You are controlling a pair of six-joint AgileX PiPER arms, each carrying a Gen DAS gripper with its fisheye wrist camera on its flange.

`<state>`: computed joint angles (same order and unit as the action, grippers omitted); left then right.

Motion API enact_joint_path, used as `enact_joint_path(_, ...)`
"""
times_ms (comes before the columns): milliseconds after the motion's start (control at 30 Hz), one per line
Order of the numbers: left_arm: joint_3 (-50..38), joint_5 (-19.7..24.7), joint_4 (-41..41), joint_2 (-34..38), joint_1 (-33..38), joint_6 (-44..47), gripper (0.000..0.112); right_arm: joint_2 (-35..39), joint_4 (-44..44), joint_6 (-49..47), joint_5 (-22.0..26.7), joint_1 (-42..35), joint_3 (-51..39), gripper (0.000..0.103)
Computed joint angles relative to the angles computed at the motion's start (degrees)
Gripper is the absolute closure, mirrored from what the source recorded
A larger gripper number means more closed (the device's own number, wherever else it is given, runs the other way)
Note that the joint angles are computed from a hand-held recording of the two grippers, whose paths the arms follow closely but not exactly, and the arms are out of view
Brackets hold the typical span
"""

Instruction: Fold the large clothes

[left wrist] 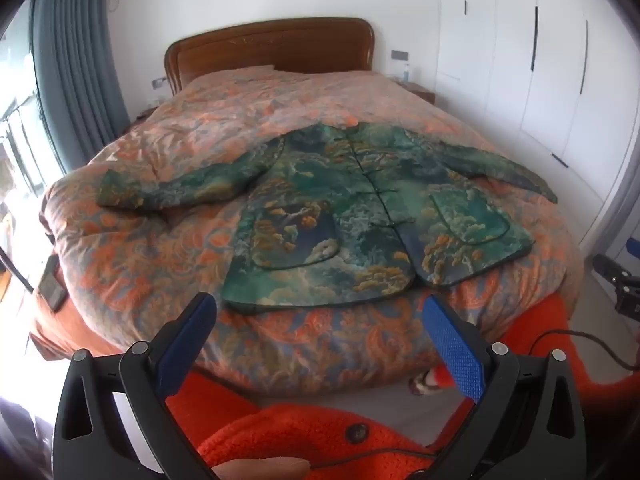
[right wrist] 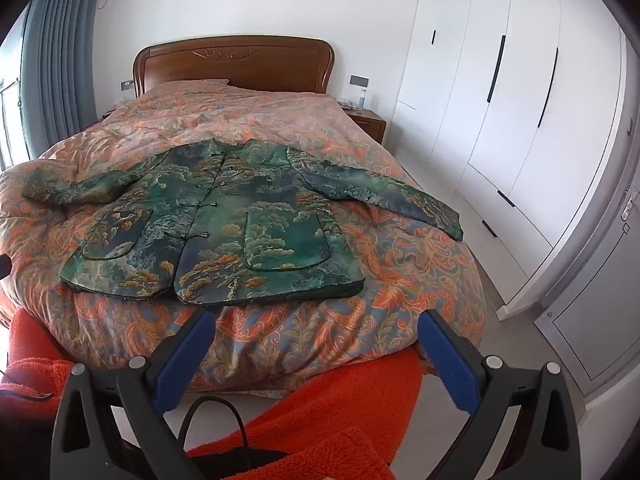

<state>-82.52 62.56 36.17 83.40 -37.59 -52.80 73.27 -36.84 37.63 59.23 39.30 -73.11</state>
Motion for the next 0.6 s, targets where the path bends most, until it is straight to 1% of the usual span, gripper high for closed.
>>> enact_joint_path(33,0.09,-0.10,-0.06,-0.10,0.01,0.10,0.010,0.05,-1.24,0.33,0.13,0.41,0.25,0.000)
enact_joint_path(100,0.36,-0.30,-0.03,-0.43,0.03,0.24,0.010,0.24,-0.97,0.31,0.25,0.45,0.15,0.000)
enact_joint_path(133,1.80,-1.67,-0.19,-0.93,0.87,0.37,0.010,0.37,-0.97,0.45,0.39,0.61,0.07,0.000)
enact_joint_path(167,2.15,-1.91,-0.28,-1.22,1.09,0.53,0.010,0.24,0.43,-0.28,-0.29,-0.26,0.07,0.000)
enact_joint_path(200,0.21,0.14,0.31,0.20,0.15,0.44,0.010,0.30,0.48,-0.33,-0.41,-0.24,0.09,0.000)
enact_joint_path(367,-0.32,0.74,0.55,0.58,-0.18,0.35,0.010,0.30,1.51,-1.96,0.47,0.23,-1.19,0.000)
enact_joint_path(467,-0.39,0.71,0.48,0.63,-0.23,0.44,0.010,0.61,1.82,-1.89,0.43,0.37,-1.36,0.000)
enact_joint_path(533,-0.34,0.67,0.38,0.52,-0.20,0.46,0.010,0.42,2.49,-2.07,-1.14,-0.71,-0.19,0.000)
enact_joint_path(600,1.17,-0.40,0.04,-0.36,0.52,0.80,0.010,0.52,2.25,-1.90,-1.15,-0.65,-0.19,0.000)
